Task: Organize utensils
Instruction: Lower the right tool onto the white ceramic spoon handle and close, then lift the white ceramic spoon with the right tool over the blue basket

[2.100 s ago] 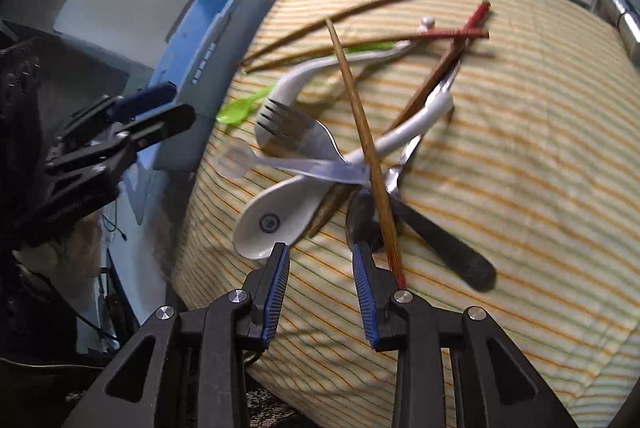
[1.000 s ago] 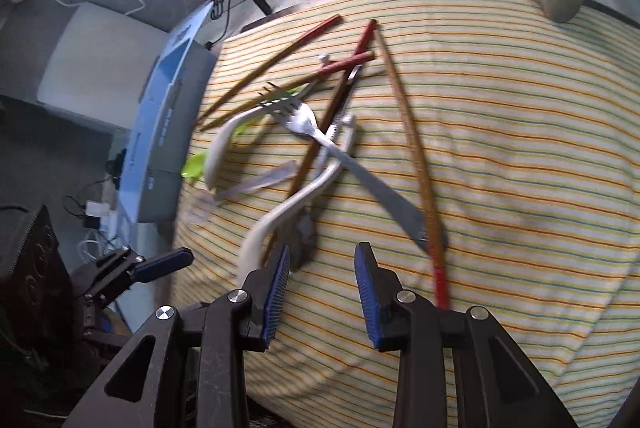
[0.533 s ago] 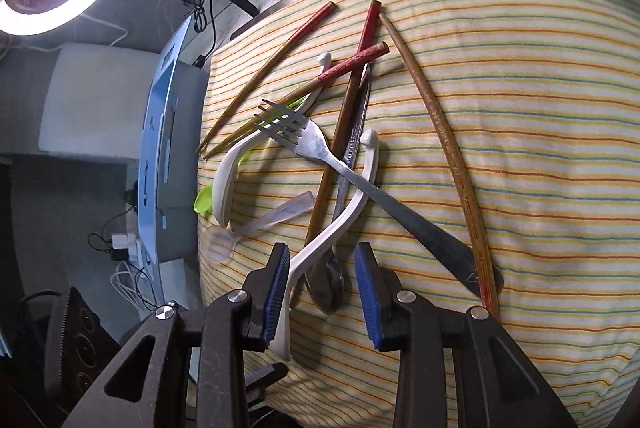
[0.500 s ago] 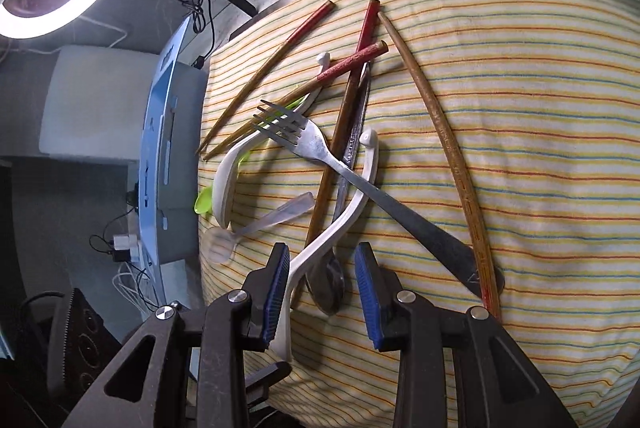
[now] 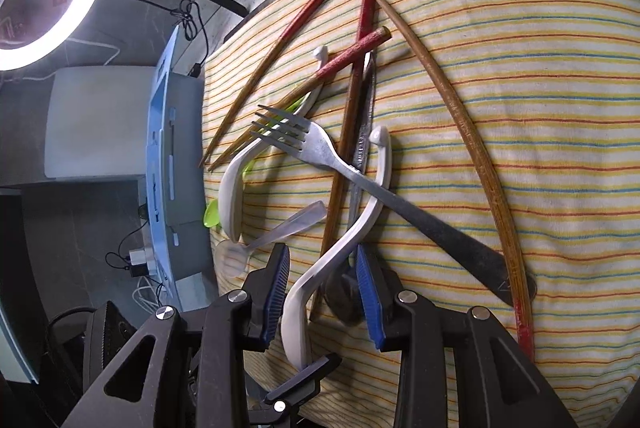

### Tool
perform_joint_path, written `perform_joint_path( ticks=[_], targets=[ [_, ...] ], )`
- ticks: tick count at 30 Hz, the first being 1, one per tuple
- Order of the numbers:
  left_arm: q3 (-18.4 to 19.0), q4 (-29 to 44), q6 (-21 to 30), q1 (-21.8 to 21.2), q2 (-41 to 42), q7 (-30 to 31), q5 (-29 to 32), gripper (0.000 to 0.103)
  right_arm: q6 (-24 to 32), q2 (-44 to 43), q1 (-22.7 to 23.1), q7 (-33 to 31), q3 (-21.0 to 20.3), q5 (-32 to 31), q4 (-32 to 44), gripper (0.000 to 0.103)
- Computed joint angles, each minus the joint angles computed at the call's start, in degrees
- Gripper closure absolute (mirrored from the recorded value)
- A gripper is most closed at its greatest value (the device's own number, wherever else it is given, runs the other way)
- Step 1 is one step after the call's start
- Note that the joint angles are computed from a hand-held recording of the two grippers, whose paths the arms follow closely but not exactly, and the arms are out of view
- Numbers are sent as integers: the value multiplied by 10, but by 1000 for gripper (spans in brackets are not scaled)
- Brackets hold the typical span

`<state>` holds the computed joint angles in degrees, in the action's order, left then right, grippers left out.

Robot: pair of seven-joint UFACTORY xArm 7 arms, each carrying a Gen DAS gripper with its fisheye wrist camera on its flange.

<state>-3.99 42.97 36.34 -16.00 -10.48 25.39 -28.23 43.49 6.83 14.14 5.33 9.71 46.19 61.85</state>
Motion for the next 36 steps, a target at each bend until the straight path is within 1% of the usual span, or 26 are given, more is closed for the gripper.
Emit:
perform_joint_path(
  ticks=[1, 5, 6, 7, 8, 9, 11, 13, 21, 27, 32, 36],
  targets=[
    [0, 0, 0, 0, 0, 2, -1, 49, -1, 0, -1, -1, -1, 3, -2, 71],
    [-1, -3, -9, -1, -1, 8, -1, 50, -7, 3, -2, 4, -1, 13, -4, 72],
    [0, -9, -8, -2, -8, 10, -1, 54, -9, 4, -2, 7, -1, 11, -3, 72],
    [-1, -6, -11, -5, -2, 13, -5, 59, -11, 4, -1, 11, 0, 6, -3, 73],
    [0, -6, -10, -6, -3, 18, -8, 62, -14, 3, 1, 16, 0, 1, -3, 73],
    [-1, -2, -10, -7, 1, 20, -9, 68, -15, 3, 2, 23, 0, -6, -2, 75],
    [-6, -3, -14, -8, -2, 12, 3, 68, -15, 1, 3, 34, -1, -14, -4, 80],
    [-5, -3, -13, -9, -4, 10, 3, 68, -17, -4, 1, 34, -1, -10, -9, 85],
    [1, -15, -4, -12, -34, 10, 4, 68, -17, -26, -2, 17, -4, 33, -34, 85],
    [12, -38, 12, -10, -85, 8, 19, 68, -7, -42, 4, -8, -6, 80, -43, 85],
    [27, -48, 28, -2, -121, 1, 32, 68, -9, -33, 18, -16, 0, 98, -20, 85],
    [37, -54, 25, 7, -136, -3, 39, 68, -11, -14, 27, -20, 7, 99, 12, 86]
  ],
)
